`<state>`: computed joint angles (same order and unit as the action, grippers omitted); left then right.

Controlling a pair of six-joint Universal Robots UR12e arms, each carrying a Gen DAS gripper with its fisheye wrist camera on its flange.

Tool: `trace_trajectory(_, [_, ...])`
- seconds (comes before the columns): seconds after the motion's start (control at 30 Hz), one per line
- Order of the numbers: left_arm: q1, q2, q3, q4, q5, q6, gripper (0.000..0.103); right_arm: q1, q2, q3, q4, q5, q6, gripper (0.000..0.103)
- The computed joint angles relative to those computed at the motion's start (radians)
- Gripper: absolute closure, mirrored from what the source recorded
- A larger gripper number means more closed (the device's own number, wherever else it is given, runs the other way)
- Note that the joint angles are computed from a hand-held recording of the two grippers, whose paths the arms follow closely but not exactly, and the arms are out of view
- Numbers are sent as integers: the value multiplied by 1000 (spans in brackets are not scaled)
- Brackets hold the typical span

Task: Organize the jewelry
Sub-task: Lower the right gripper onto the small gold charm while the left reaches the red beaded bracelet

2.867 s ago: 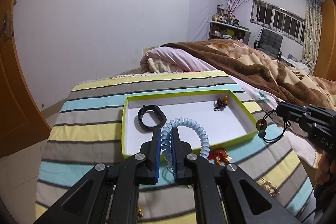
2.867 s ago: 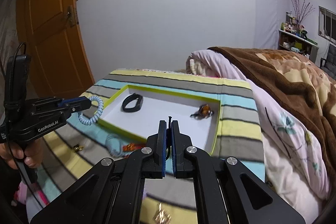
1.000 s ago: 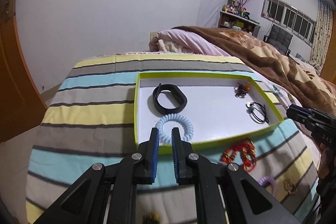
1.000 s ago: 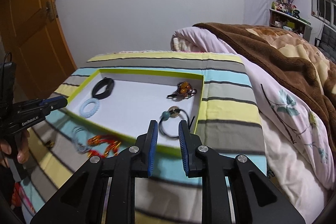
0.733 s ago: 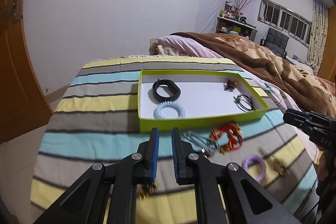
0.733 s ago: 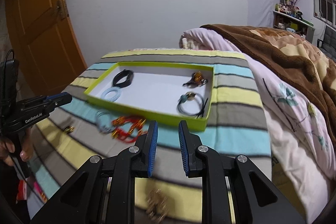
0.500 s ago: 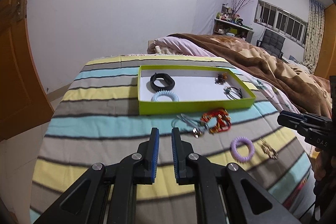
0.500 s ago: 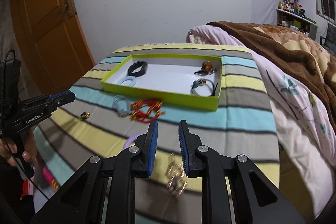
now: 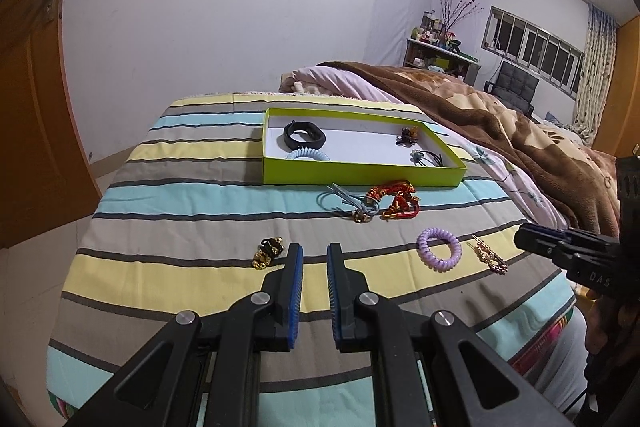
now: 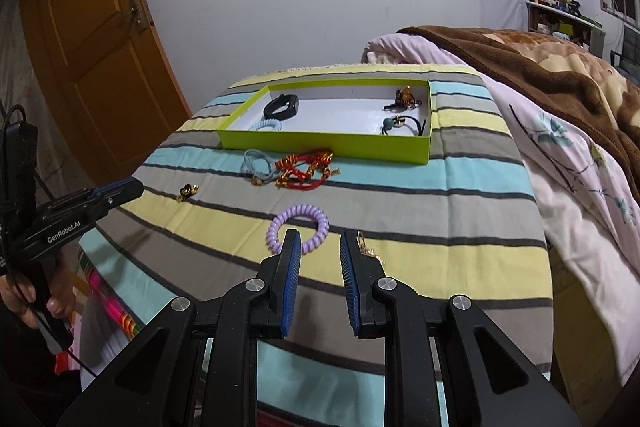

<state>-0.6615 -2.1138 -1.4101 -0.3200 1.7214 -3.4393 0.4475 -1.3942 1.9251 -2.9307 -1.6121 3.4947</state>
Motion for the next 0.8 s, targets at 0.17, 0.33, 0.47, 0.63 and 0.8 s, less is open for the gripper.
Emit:
trace_trajectory(0.17, [2, -2, 3, -4, -11, -3, 92, 2, 1, -2, 5, 2, 0, 82])
trace_trajectory(0.33, [3, -9, 13, -17, -26, -5, 92, 2, 9, -9, 11, 9, -3, 82])
trace_trajectory(0.47, [4, -19, 30, -33, -37, -5, 87, 1, 17, -15, 18, 16, -2, 82])
trace_trajectory(0.63, [5, -40, 65, -46, -50, 5, 81, 0, 24, -23, 27, 22, -1, 82])
trace_trajectory(0.8, [7, -69, 116, -72, -63, 17, 81, -4, 36, -34, 44, 28, -3, 82])
